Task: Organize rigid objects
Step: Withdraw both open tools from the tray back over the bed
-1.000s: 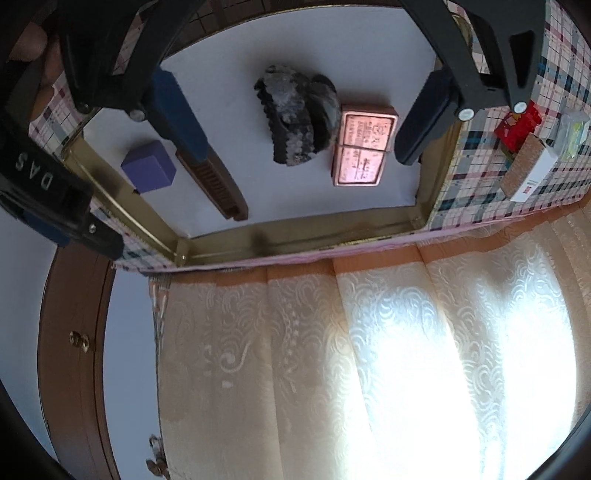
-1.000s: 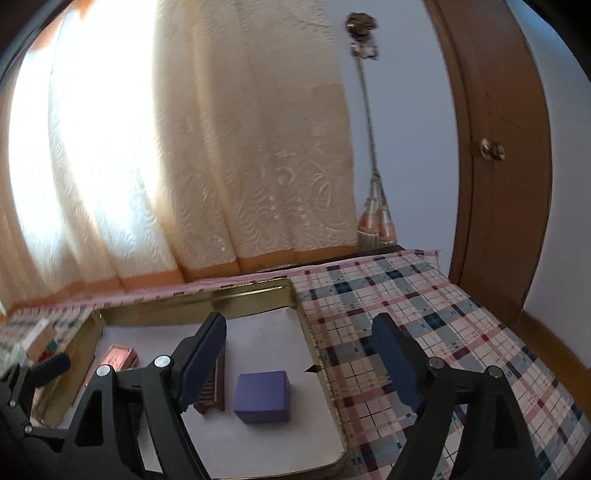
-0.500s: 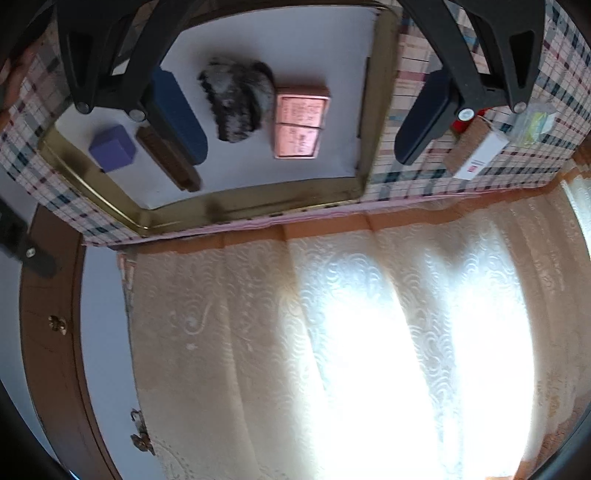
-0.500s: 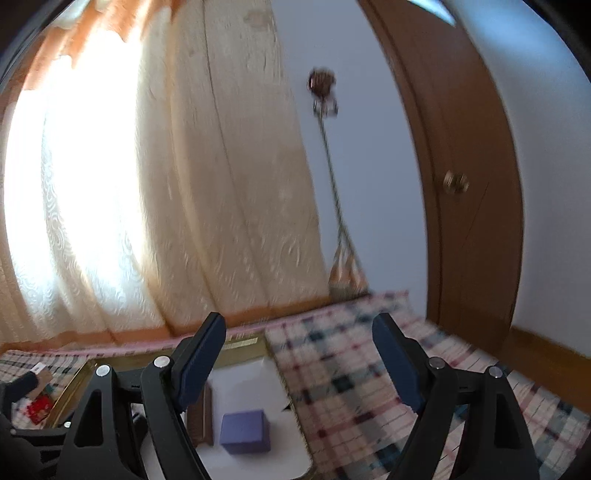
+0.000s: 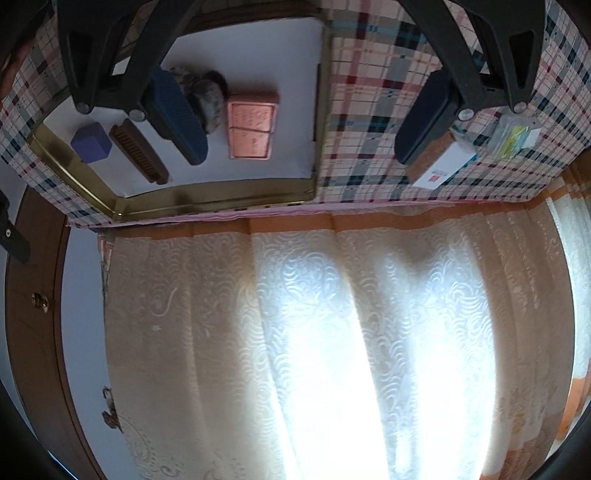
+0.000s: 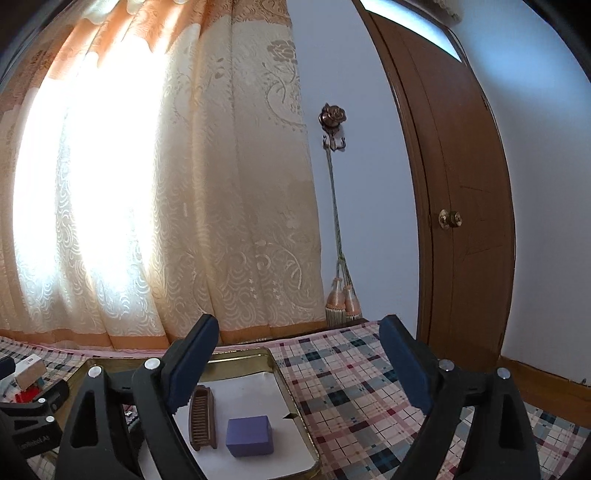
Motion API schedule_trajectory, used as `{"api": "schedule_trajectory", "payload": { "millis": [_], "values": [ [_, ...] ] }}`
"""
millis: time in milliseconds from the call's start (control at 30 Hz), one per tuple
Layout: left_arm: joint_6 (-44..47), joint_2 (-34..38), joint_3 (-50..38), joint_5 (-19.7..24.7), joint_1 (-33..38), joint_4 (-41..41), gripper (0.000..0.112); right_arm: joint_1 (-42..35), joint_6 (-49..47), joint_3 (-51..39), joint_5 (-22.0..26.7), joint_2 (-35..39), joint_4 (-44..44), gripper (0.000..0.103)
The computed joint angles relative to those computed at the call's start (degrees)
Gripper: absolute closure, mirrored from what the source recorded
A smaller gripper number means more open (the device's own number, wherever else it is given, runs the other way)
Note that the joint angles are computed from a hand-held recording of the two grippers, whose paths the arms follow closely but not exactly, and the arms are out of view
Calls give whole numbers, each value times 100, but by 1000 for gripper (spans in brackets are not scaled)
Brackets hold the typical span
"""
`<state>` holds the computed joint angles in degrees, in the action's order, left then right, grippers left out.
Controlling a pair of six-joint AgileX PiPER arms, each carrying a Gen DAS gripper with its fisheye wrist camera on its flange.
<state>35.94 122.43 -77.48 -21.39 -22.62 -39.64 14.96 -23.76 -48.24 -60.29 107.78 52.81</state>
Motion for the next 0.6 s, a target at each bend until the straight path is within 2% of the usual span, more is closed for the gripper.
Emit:
{"api": "schedule_trajectory", "payload": {
  "millis": [433,600],
  "values": [
    [-1331,-262,473,31,560,1328,10,497,-259,-88,-254,64,476,13],
    [-1685,-302,558,72,753,1759,10,682,-439,-220,-100,97,713,13]
  ]
}}
